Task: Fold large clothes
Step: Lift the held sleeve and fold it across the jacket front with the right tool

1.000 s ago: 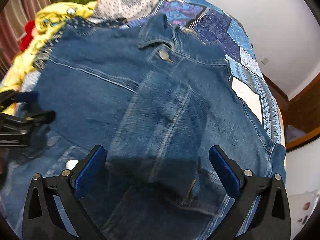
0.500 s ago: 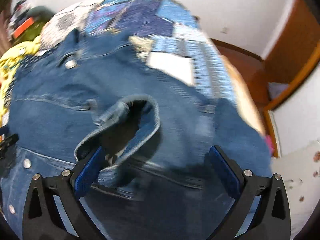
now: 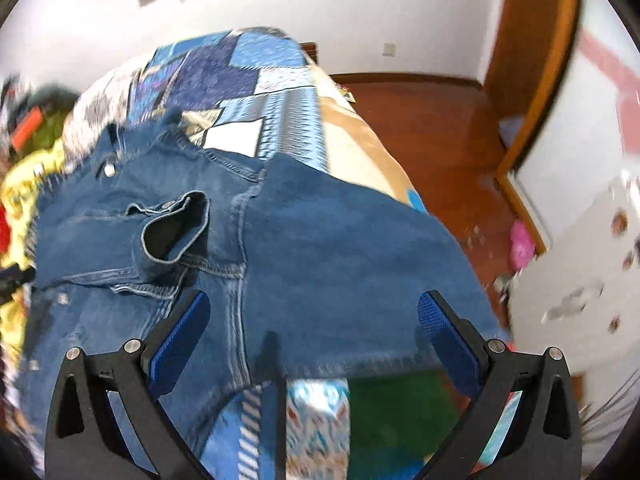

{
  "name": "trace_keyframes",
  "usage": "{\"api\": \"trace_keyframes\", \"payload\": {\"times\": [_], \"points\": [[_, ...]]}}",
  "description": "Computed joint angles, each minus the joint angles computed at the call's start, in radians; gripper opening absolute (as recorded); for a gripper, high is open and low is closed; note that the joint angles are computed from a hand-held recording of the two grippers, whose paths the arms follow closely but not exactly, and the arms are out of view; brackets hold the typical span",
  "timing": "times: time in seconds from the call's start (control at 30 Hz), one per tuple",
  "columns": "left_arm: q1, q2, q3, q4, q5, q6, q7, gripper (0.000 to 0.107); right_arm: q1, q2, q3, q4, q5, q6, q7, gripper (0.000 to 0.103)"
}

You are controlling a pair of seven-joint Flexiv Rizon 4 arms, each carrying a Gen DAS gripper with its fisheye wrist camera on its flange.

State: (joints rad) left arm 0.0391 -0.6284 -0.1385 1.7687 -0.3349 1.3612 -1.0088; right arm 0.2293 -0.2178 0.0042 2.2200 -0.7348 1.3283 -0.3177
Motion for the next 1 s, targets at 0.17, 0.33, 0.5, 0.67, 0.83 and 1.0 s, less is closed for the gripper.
{"api": "trace_keyframes", "payload": {"times": [0.17,0.33,0.5,0.67,0.83,1.0], "points": [[0.025,0.051,-0.091,0.076,-0.043,0.038,0.049,0.092,-0.078,0.013,0.075,0.091,0.25,0.178,-0.064,0.103],[0.015,0.076,-0.128,0.119,-0.065,0.06,0.083,0.092,-0.295,-0.057,0.346,0.072,0.631,0.244,-0.29,0.103],[-0.011,0.085,-0.119,0.138,-0.063,0.069,0.083,0.092,-0.501,-0.162,0.58,0.016,0.839,0.312,-0.441,0.098],[-0.028,0.084,-0.091,0.137,-0.063,0.057,0.057,0.092,-0.493,-0.222,0.561,0.009,0.854,0.44,-0.44,0.089],[-0.035,0.083,-0.069,0.135,-0.059,0.042,0.029,0.092,-0.315,-0.231,0.339,0.002,0.859,0.428,-0.32,0.055],[-0.026,0.088,-0.068,0.145,-0.057,0.047,0.025,0.092,-0.255,-0.241,0.239,0.005,0.832,0.436,-0.23,0.03]]}}
